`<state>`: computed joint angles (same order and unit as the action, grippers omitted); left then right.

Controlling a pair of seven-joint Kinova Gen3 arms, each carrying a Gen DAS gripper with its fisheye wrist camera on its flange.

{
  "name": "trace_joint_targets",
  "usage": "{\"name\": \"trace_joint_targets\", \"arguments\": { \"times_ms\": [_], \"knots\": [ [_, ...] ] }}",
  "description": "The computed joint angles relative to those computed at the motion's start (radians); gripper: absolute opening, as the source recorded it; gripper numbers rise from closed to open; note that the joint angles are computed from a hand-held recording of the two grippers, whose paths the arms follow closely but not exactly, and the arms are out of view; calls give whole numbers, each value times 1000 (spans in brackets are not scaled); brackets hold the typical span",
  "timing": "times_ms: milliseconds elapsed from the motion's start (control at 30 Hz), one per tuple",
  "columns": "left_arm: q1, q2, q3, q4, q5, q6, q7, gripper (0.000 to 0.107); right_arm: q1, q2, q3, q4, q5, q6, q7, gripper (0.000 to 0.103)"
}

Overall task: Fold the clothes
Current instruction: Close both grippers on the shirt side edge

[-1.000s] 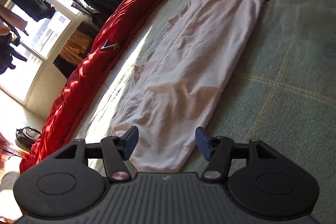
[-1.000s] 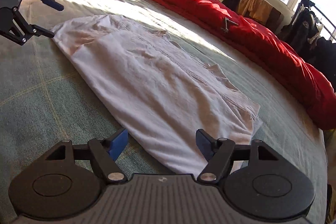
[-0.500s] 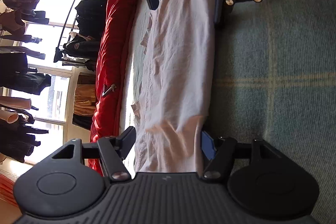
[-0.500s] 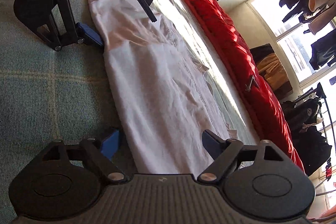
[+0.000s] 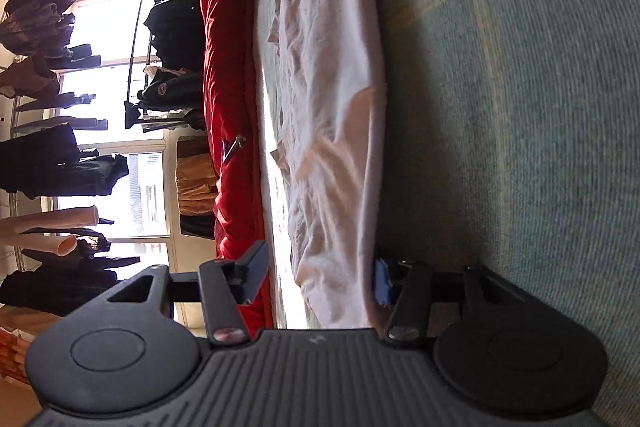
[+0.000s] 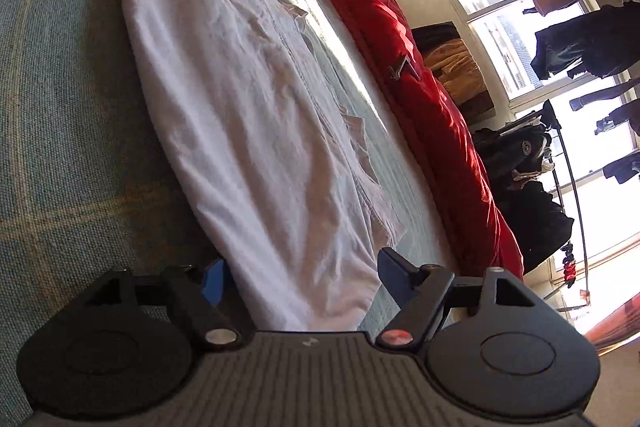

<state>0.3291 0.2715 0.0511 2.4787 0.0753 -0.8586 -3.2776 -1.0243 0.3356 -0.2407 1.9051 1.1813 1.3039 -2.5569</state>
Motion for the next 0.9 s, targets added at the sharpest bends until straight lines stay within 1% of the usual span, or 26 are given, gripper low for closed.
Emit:
{"name": "trace_joint_targets", "arguments": {
  "times_ms": [33, 67, 100, 133, 167, 233, 267, 333, 400, 467, 500, 533, 567, 600, 633, 667, 767, 800, 833, 867, 900],
  "knots": [
    [3, 1, -1, -5, 3, 15, -8, 19, -3, 6, -4, -1, 1, -1, 17, 52],
    [-1, 3, -2, -6, -3, 21, -8, 4, -7, 11, -8, -1, -1, -2, 34, 43],
    [-4, 5, -3, -7, -9, 27, -8, 3, -4, 11, -10, -7, -16, -9, 51, 27],
    [-15, 9, -4, -5, -25, 23, 4, 2, -5, 14, -7, -11, -27, -5, 58, 13],
    [-33, 8, -3, -1, -46, 12, 30, 2, -6, 18, -4, -15, -37, 2, 63, 8],
    [-55, -7, -1, -2, -65, 7, 72, 1, -7, 20, 6, -18, -50, 24, 66, 3],
    [-61, -17, 0, -2, -70, 3, 90, 1, -4, 7, 8, -17, -61, 25, 56, 3],
    [-63, -46, 4, -11, -54, 26, 113, 1, 1, -20, 6, -18, -77, 32, 40, 2],
    [-57, -60, 5, -21, -32, 37, 115, 1, 5, -38, 3, -24, -77, 43, 27, 2],
    [-55, -46, 7, -22, -31, 7, 116, 3, 13, -38, 1, -28, -70, 45, 20, 3],
    [-48, -39, 7, -24, -19, 4, 117, 6, 16, -37, 0, -29, -66, 45, 17, 3],
    [-38, -36, 9, -27, 8, 17, 114, 12, 25, -35, 0, -32, -74, 34, 16, 6],
    [-34, -36, 10, -31, 19, 37, 120, 13, 31, -30, 0, -31, -79, 23, 8, 10],
    [-38, -33, 16, -28, 21, 46, 124, 13, 29, -21, -2, -24, -79, 18, 2, 17],
    [-24, -27, 5, -19, 34, 45, 112, 13, 25, -12, -3, -16, -77, 15, -3, 20],
    [-15, -16, -1, -8, 42, 28, 92, 13, 17, 1, -3, -11, -75, 22, -7, 26],
    [-12, 21, -9, 17, 25, -38, 75, 16, -13, 28, 2, 10, -39, 49, -32, 28],
    [-6, 30, -9, 14, 33, -51, 73, 19, -15, 32, 5, 13, -26, 50, -38, 32],
    [0, 39, -9, 11, 40, -65, 72, 21, -18, 39, 9, 17, -6, 51, -47, 39],
    [7, 48, -9, 8, 47, -81, 68, 27, -16, 46, 13, 17, 11, 51, -48, 43],
    [14, 59, -10, 7, 49, -102, 62, 34, -11, 51, 17, 14, 25, 45, -42, 44]
  ]
}}
